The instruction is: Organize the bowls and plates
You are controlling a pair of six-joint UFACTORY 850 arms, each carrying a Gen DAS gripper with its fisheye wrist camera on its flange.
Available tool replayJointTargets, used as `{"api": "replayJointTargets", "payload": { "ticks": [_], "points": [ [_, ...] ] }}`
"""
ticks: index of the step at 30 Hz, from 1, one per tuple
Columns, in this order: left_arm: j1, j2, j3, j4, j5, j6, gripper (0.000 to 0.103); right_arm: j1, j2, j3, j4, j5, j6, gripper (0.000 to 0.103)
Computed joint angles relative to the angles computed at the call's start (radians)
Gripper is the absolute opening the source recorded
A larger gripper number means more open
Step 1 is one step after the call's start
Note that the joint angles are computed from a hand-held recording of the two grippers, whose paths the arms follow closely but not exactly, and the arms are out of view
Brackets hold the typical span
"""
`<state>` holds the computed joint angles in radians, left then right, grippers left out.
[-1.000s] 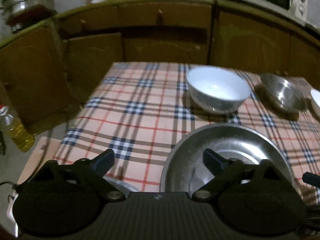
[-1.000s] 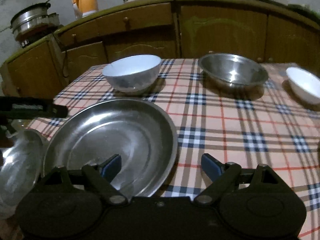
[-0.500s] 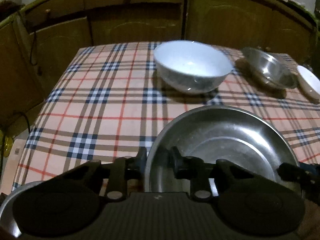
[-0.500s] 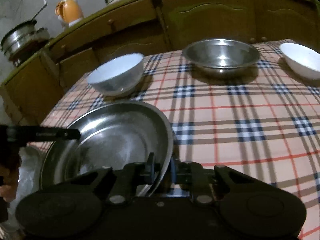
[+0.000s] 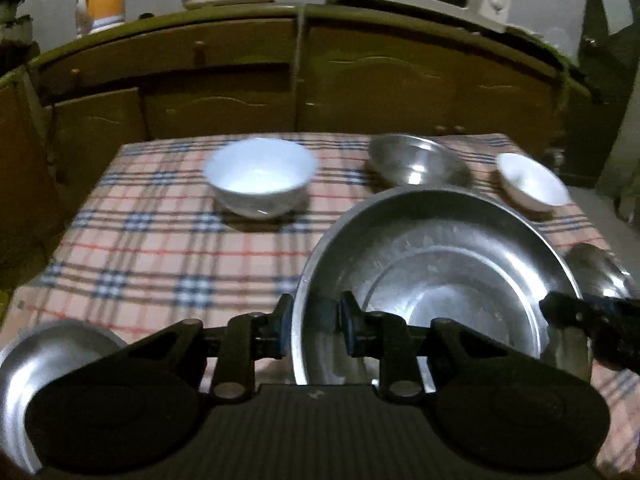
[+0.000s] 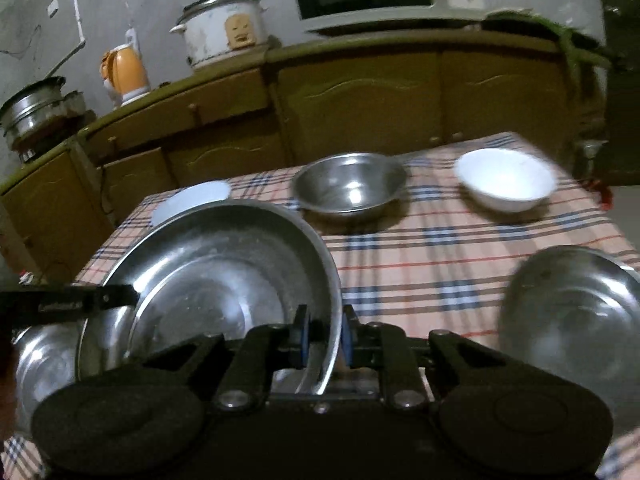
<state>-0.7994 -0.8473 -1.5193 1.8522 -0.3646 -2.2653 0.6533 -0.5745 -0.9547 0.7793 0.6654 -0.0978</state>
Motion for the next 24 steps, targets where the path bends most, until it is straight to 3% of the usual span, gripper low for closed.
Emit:
{"api": "replayJointTargets", "payload": {
  "ticks": [5, 10, 24],
  "points": [
    [-0.052, -0.013, 0.001, 0.021, -0.005, -0.069, 0.025, 0.003, 0.076, 0.120, 0.042, 0.053, -0.026, 0.022],
    [-0.084, -0.054, -0.034, -0.041, -0.010, -0.012, 0.025, -0.016, 0.087, 0.183, 0.021, 0.068, 0.019, 0.022],
    [-0.092, -0.126, -0.091, -0.218, -0.061, 0.116, 0.025, -0.055, -0.033, 0.116, -0.108, 0.049, 0.113, 0.023]
  ]
}}
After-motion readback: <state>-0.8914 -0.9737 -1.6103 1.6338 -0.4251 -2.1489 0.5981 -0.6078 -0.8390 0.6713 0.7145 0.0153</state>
